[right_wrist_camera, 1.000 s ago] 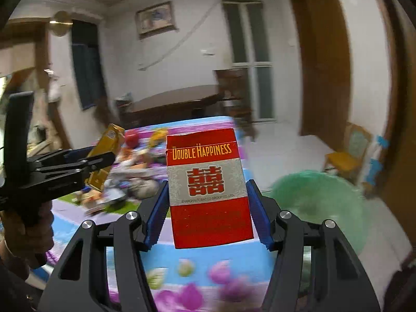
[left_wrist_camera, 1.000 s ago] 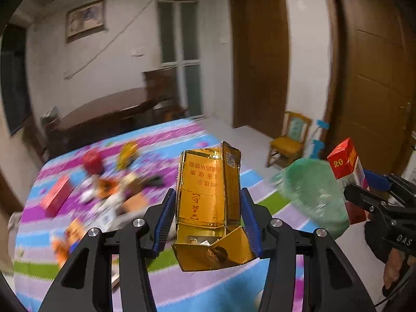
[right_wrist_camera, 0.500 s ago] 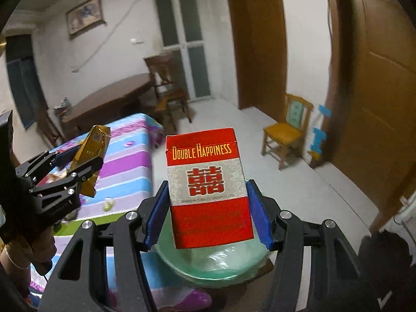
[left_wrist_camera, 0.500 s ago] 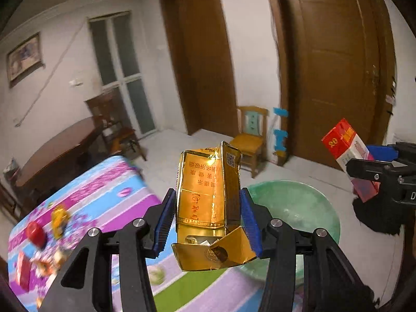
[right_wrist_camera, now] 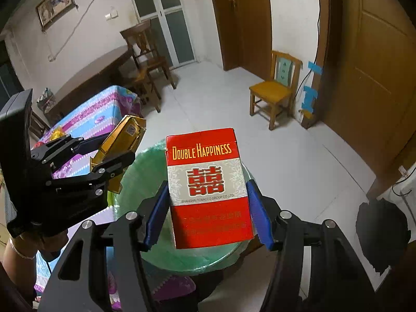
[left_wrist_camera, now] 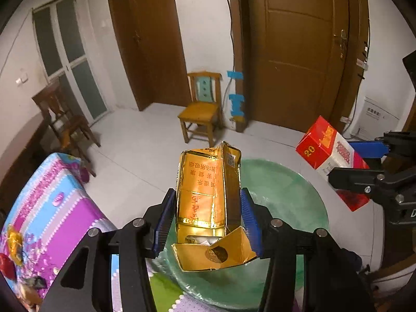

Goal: Collect trash
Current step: 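Carry both items over the green bin and open both grippers, then swing both tools back to the table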

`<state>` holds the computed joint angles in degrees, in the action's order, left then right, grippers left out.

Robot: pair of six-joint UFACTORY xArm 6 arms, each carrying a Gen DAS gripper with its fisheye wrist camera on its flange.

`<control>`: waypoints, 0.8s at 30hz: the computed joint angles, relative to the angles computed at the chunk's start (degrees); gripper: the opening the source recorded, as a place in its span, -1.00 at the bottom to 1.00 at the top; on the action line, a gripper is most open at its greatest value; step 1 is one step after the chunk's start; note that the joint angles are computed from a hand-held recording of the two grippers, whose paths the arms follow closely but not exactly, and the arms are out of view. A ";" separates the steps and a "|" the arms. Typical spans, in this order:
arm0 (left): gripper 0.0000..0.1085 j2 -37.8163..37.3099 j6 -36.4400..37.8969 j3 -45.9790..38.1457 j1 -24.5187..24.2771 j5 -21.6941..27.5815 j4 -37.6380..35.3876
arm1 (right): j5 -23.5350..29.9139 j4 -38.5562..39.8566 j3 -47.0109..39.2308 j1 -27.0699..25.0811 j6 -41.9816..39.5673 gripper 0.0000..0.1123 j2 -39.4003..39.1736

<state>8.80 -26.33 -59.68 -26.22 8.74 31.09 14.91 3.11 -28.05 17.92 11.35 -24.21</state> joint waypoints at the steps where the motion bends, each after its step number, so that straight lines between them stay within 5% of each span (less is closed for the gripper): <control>1: -0.06 -1.67 -1.61 2.28 0.49 0.15 2.13 | -0.01 0.28 -0.28 0.08 -0.25 0.00 0.66; 8: -0.05 0.86 1.21 2.02 1.59 -1.46 -0.47 | -0.52 4.30 -2.21 0.23 -2.81 0.00 4.08; 11: 0.01 2.53 -4.72 -0.28 1.89 0.22 6.46 | -1.45 7.08 -3.23 0.36 -4.52 0.03 5.70; 14: 0.46 1.76 -9.66 -0.25 2.95 1.07 11.38 | -0.95 4.07 -4.61 -0.53 -1.30 0.09 7.20; 24: 0.46 -1.98 -16.29 3.82 5.60 -1.27 15.93 | -2.39 5.86 -3.87 -0.57 -2.33 0.10 6.97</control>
<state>6.83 -42.62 -55.86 -20.62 7.47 47.02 12.52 8.97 -31.92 17.35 9.02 -17.24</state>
